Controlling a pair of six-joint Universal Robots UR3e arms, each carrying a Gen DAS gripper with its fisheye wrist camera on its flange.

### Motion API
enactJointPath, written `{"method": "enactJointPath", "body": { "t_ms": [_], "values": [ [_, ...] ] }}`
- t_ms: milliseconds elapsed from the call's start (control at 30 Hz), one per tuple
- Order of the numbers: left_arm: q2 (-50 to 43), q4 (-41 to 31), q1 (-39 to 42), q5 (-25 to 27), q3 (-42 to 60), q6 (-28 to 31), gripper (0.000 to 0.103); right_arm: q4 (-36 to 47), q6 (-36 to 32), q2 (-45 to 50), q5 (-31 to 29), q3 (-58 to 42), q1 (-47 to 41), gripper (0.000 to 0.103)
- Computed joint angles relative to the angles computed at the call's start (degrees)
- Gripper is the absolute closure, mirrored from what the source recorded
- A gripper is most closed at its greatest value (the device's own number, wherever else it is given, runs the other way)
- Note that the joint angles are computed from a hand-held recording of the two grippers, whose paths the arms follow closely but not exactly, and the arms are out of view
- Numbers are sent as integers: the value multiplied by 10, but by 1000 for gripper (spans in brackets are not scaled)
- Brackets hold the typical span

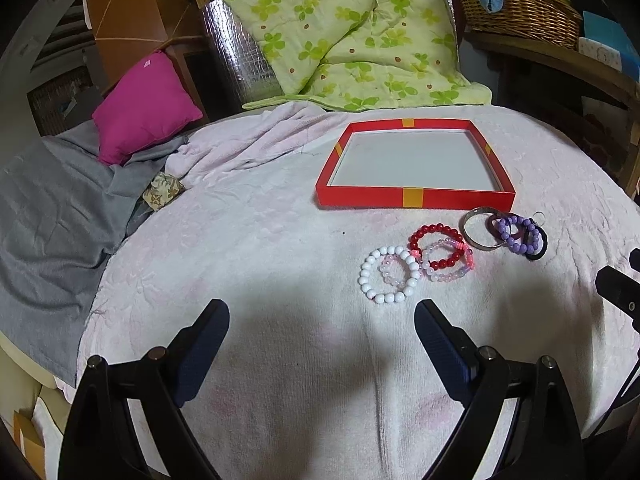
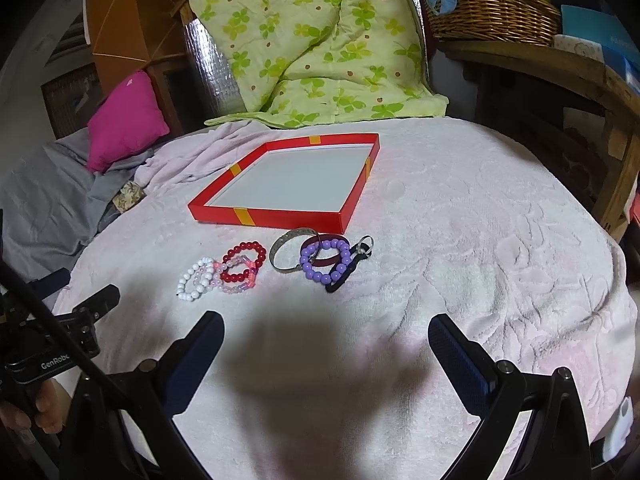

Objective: Organize jewelry

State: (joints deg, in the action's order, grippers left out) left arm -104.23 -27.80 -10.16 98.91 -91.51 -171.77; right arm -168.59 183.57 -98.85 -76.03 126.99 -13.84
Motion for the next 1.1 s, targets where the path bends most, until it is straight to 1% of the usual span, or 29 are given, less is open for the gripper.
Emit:
{"method": "enactJointPath", "body": {
  "t_ms": [100, 167, 267, 367, 433, 500, 533, 600, 633, 733, 767, 800, 867, 1000, 1067, 1100],
  "values": [
    [4, -27, 13, -29, 6, -3, 9, -4, 0, -1, 3, 4, -4, 0],
    [6, -49, 23, -52, 11, -8, 9, -1, -2, -6, 22, 10, -17, 0],
    [6, -66, 32, -71, 16, -10, 9, -4, 0, -7, 33, 16, -28, 0],
    [9, -77, 40, -91, 17, -12, 9, 1, 2, -9, 66, 21, -48, 0],
    [9, -85, 46, -105, 20, -12, 9, 3, 2, -5, 79, 18, -54, 3],
    [9, -93, 52, -116, 22, -16, 9, 3, -2, 2, 84, 11, -53, 12],
    [8, -94, 53, -118, 23, -17, 9, 6, -5, 9, 92, 3, -55, 13],
    [2, -104, 55, -123, 30, -14, 9, 13, -10, 22, 102, -11, -57, 22],
    [0, -111, 58, -129, 34, -13, 9, 18, -10, 31, 110, -20, -61, 24],
    [-7, -129, 65, -146, 46, -12, 9, 25, 0, 56, 147, -37, -82, 33],
    [-12, -138, 67, -153, 55, -11, 9, 33, 2, 68, 164, -45, -91, 38],
    [-17, -145, 69, -159, 64, -9, 9, 43, 5, 79, 186, -53, -101, 42],
    [-27, -159, 74, -178, 84, -1, 9, 61, 23, 114, 232, -71, -120, 46],
    [-54, -178, 80, -206, 125, 19, 10, 71, 51, 185, 262, -123, -127, 56],
    [-68, -184, 82, -215, 142, 23, 18, 72, 67, 218, 275, -148, -131, 56],
    [-78, -195, 83, -222, 155, 29, 20, 73, 73, 230, 282, -156, -135, 61]
  ]
}}
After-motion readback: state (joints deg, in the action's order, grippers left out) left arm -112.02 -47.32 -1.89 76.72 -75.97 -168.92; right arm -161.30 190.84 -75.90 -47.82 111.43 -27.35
